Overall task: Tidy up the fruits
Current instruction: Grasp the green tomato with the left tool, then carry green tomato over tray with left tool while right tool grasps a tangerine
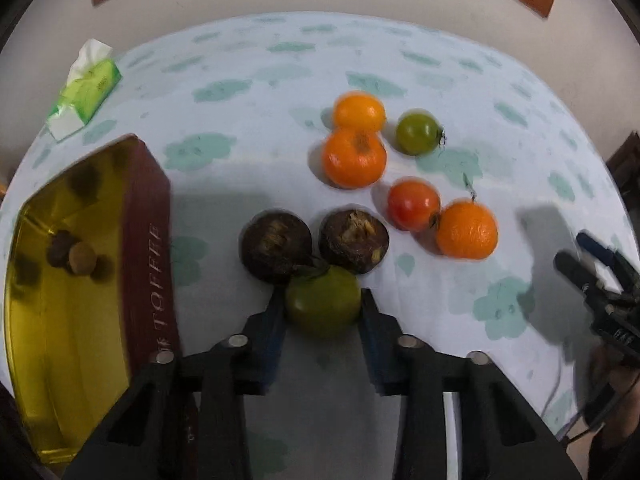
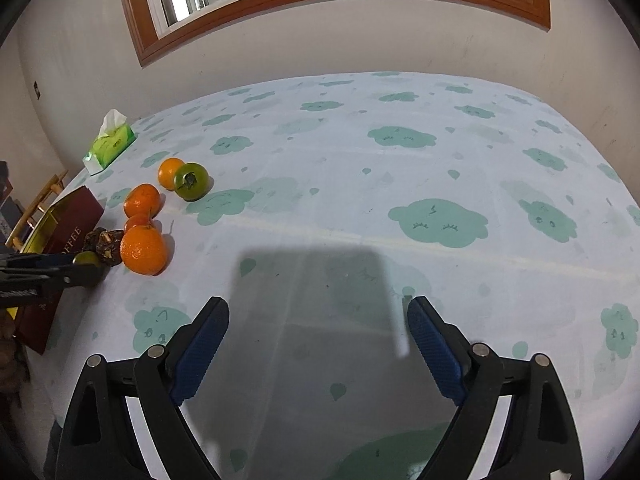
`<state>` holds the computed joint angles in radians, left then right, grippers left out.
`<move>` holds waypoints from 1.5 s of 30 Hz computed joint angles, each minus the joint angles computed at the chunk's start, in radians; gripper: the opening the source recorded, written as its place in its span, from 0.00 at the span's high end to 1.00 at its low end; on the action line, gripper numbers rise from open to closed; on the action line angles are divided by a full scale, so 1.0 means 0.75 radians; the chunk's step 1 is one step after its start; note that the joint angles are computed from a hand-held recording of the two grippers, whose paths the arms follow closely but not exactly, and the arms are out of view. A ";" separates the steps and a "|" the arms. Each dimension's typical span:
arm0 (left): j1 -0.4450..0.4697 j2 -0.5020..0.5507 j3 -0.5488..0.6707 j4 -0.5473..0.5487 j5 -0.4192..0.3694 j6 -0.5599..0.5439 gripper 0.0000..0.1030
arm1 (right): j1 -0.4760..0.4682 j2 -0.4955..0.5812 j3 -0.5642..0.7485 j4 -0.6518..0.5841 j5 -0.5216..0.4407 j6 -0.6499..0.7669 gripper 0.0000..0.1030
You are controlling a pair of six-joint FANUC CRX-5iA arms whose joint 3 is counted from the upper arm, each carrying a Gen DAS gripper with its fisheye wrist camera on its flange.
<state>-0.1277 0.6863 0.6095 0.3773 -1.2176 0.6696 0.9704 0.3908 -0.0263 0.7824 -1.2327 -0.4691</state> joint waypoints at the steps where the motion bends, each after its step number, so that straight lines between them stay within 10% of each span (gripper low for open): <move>1: -0.002 -0.030 -0.051 0.004 0.042 -0.040 0.66 | 0.000 -0.001 -0.001 0.001 0.003 -0.002 0.14; 9: 0.079 -0.210 -0.336 0.191 0.104 -0.176 0.66 | 0.002 -0.001 -0.007 0.013 0.005 -0.004 0.18; 11: 0.107 -0.236 -0.366 0.229 0.087 -0.206 0.66 | 0.006 -0.007 -0.031 0.070 0.052 -0.003 0.32; 21: 0.186 -0.283 -0.386 0.320 0.064 -0.254 0.66 | -0.102 0.093 0.104 0.191 0.424 0.326 0.35; 25: 0.209 -0.279 -0.368 0.339 0.059 -0.245 0.66 | -0.143 0.170 0.248 0.042 0.412 0.537 0.35; 28: 0.223 -0.273 -0.356 0.342 0.064 -0.227 0.66 | -0.163 0.194 0.299 -0.046 0.430 0.624 0.66; 45: 0.290 -0.106 -0.140 0.237 0.259 -0.051 0.65 | -0.034 0.169 0.237 0.017 0.178 0.365 0.66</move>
